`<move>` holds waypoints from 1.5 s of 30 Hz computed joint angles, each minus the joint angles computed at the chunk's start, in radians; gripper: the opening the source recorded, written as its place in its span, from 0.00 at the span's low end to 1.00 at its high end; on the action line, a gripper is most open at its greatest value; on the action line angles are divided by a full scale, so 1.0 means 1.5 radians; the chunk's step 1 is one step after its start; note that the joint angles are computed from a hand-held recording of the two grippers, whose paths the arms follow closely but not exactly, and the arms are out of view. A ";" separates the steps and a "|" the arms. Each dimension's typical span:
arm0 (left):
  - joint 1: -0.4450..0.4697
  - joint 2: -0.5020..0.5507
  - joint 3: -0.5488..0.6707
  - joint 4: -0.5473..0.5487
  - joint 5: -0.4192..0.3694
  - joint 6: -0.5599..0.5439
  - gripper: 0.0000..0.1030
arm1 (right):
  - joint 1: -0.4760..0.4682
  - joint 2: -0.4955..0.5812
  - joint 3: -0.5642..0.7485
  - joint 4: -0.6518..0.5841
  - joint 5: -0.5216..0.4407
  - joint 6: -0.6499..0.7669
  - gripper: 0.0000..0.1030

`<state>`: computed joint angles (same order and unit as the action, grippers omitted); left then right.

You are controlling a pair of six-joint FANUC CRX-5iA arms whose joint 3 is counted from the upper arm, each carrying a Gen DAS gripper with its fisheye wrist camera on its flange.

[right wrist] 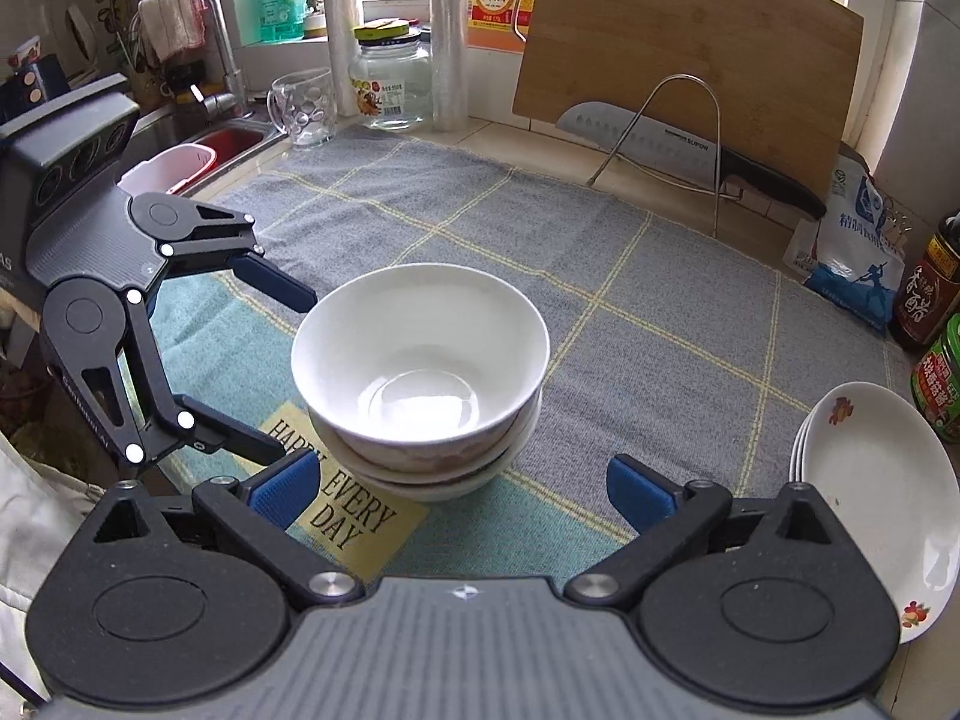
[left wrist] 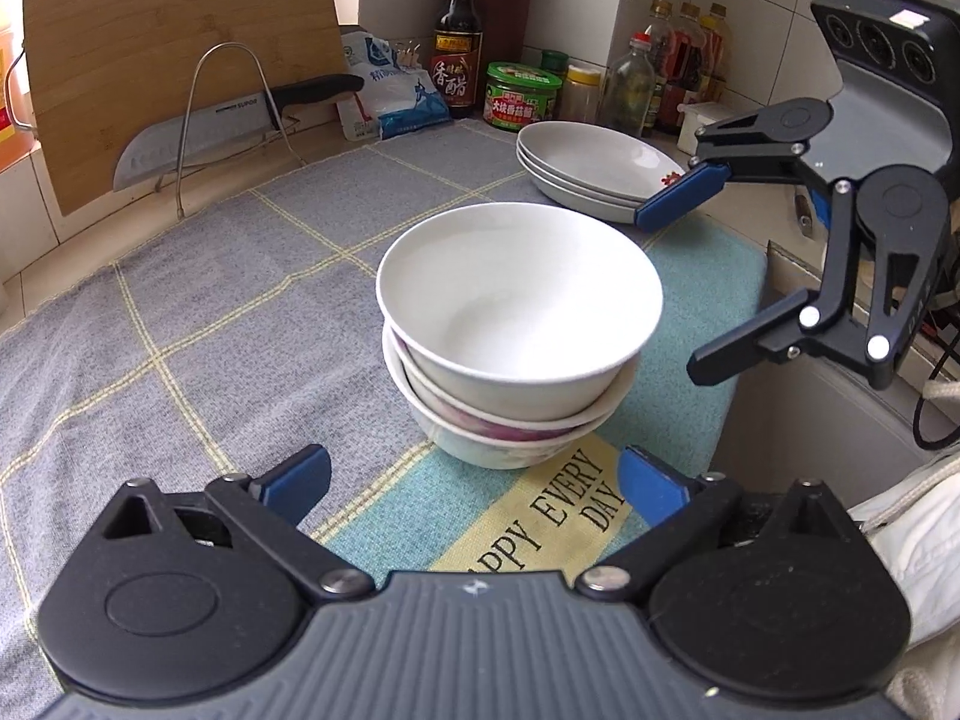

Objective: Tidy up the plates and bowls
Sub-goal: 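Grasp the rim of the three-bowl stack with the left gripper and lift, then carry the bowl stack with the left gripper over the fruit-decal plate stack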

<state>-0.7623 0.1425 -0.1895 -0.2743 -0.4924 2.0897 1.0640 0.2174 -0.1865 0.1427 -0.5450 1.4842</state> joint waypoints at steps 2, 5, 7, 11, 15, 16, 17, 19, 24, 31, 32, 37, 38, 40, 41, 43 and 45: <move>0.003 0.006 0.000 0.005 0.007 -0.021 0.98 | 0.003 0.008 -0.004 0.006 0.001 0.011 1.00; 0.015 0.014 -0.008 0.043 0.023 -0.077 0.98 | 0.005 0.023 -0.008 0.023 0.005 0.019 1.00; 0.022 0.019 -0.011 0.060 0.029 -0.112 0.98 | 0.005 0.035 -0.011 0.038 0.012 0.023 1.00; 0.037 0.026 -0.024 0.114 0.050 -0.198 0.98 | 0.000 0.054 0.001 0.028 0.016 0.042 1.00; 0.052 0.035 -0.037 0.178 0.072 -0.286 0.97 | -0.004 0.069 0.014 0.020 0.018 0.074 0.99; 0.056 0.039 -0.040 0.198 0.074 -0.311 0.97 | -0.005 0.073 0.020 0.015 0.015 0.086 0.99; 0.059 0.041 -0.043 0.216 0.076 -0.335 0.97 | -0.006 0.076 0.025 0.011 0.012 0.096 0.98; 0.060 0.047 -0.038 0.218 0.075 -0.356 0.97 | -0.008 0.083 0.038 -0.004 0.002 0.126 0.97; 0.067 0.054 -0.049 0.304 0.081 -0.496 0.95 | -0.020 0.100 0.079 -0.054 -0.025 0.201 0.95; 0.071 0.071 -0.037 0.356 0.048 -0.628 0.81 | -0.024 0.117 0.108 -0.080 -0.055 0.274 0.89; 0.074 0.072 -0.041 0.377 0.047 -0.650 0.81 | -0.024 0.118 0.110 -0.080 -0.057 0.278 0.88; 0.085 0.071 -0.050 0.438 0.041 -0.729 0.81 | -0.028 0.122 0.131 -0.107 -0.087 0.319 0.87; 0.087 0.072 -0.050 0.447 0.039 -0.741 0.81 | -0.029 0.124 0.135 -0.111 -0.092 0.327 0.87; 0.089 0.075 -0.053 0.468 0.036 -0.768 0.81 | -0.030 0.128 0.141 -0.110 -0.096 0.330 0.86; 0.090 0.078 -0.052 0.475 0.035 -0.778 0.81 | -0.030 0.128 0.143 -0.113 -0.098 0.333 0.86; 0.092 0.081 -0.053 0.495 0.033 -0.802 0.80 | -0.032 0.133 0.152 -0.118 -0.106 0.337 0.83; 0.091 0.078 -0.060 0.511 0.033 -0.821 0.78 | -0.033 0.136 0.159 -0.125 -0.114 0.345 0.82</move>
<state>-0.6253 0.2597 -0.2802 0.4927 -0.4435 0.8585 1.0140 0.4214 0.0524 -0.0440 -0.7164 2.0022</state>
